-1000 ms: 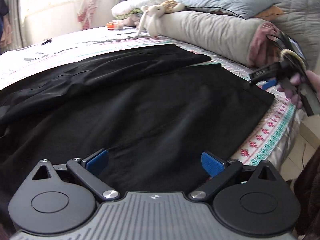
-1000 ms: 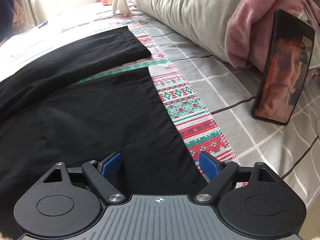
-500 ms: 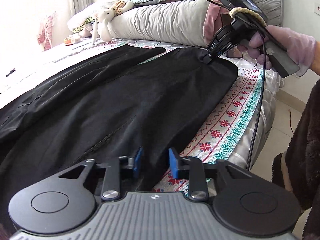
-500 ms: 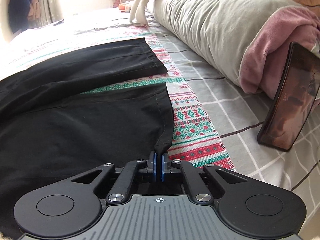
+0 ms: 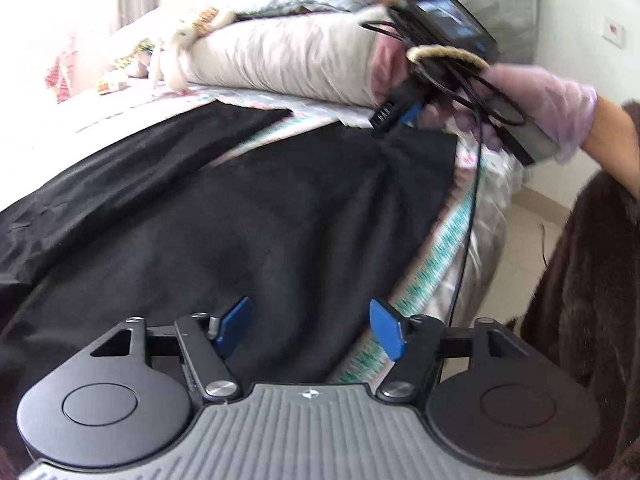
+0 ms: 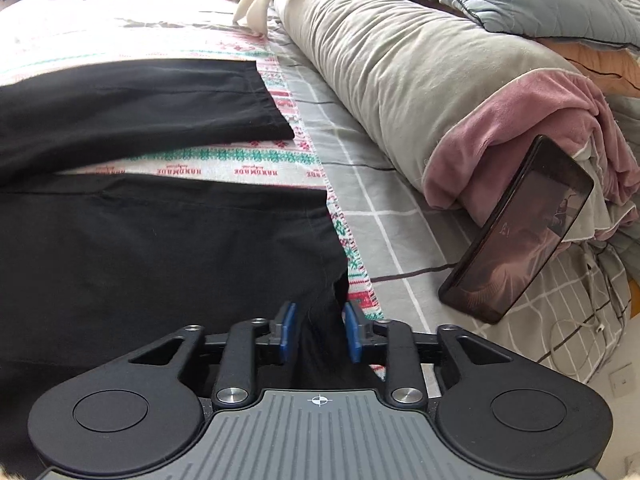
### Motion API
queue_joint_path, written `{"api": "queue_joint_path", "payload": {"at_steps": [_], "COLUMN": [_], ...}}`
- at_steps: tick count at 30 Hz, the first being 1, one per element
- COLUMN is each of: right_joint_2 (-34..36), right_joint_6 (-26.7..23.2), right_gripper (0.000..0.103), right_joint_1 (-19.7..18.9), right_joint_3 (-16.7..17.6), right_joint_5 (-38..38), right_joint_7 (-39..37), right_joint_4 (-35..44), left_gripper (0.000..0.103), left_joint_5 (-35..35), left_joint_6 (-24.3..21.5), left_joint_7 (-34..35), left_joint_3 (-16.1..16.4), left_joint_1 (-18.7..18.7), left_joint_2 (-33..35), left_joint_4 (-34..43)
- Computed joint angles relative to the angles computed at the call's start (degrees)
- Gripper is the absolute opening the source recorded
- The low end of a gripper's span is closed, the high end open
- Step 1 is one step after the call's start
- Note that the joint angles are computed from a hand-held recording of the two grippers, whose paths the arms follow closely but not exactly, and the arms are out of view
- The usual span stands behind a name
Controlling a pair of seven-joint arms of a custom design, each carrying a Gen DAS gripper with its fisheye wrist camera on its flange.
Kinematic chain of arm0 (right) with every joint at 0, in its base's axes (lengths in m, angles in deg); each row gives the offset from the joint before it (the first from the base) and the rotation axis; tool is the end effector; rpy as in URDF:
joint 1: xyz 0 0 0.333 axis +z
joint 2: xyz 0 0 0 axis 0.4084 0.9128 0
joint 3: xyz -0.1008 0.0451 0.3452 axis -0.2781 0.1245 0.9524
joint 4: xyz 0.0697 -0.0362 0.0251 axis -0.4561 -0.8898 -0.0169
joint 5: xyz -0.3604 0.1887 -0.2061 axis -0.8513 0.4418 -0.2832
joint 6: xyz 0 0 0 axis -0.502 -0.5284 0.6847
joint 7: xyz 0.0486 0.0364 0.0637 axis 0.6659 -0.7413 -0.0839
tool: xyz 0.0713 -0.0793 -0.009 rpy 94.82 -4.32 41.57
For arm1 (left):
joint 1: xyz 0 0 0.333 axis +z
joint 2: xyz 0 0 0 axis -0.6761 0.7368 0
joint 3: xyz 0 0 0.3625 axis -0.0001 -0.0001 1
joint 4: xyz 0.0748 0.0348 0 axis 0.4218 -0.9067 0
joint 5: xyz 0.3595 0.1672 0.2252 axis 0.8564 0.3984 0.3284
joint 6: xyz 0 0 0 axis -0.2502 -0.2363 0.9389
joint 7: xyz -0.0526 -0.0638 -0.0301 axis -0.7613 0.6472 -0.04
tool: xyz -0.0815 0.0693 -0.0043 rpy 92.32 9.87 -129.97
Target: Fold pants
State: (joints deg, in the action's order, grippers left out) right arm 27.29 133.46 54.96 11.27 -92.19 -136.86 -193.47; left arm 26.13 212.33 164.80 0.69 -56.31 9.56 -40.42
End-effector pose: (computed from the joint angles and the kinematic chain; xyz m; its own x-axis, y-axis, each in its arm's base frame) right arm 0.5544 0.3664 0.4687 -0.6419 -0.7316 0.2296 -0.6664 0.3842 -0.6390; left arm 0.6042 -0.3345 0.4580 -0.9509 -0.3096 -0.0032 -0.2001 0.6224 -0.7567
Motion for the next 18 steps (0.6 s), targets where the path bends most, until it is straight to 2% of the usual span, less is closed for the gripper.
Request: {"api": "queue_joint_path", "payload": {"at_steps": [1, 5, 8, 12, 18], "right_joint_2": [-0.8, -2.6, -2.0, 0.2, 4.7], "right_joint_6": [2.3, 11.5, 16.9, 20.4, 21.6], "right_gripper": [0.051, 0.054, 0.059, 0.068, 0.078], "right_joint_1": [-0.4, -2.6, -4.0, -4.8, -4.4], "right_joint_3": [-0.3, -1.2, -1.7, -2.2, -3.4], "right_joint_5": [-0.1, -0.1, 0.1, 0.1, -0.3], "right_joint_7": [1.5, 6.8, 9.1, 8.3, 5.7], "right_joint_4": [-0.9, -3.5, -3.4, -0.8, 5.9], "left_gripper": [0.089, 0.101, 0.103, 0.103, 0.103], "left_joint_5": [0.2, -0.4, 2.8, 10.4, 26.2], "left_joint_6": [0.7, 6.5, 10.2, 15.5, 19.7], "left_joint_7": [-1.4, -5.2, -11.7, -20.8, -40.0], "left_joint_3": [0.2, 0.2, 0.6, 1.8, 9.1], "left_joint_1": [-0.1, 0.0, -0.2, -1.1, -5.9], "left_joint_2": [0.6, 3.6, 6.3, 10.4, 16.3], "left_joint_4": [1.0, 5.0, 8.4, 13.0, 20.3]}}
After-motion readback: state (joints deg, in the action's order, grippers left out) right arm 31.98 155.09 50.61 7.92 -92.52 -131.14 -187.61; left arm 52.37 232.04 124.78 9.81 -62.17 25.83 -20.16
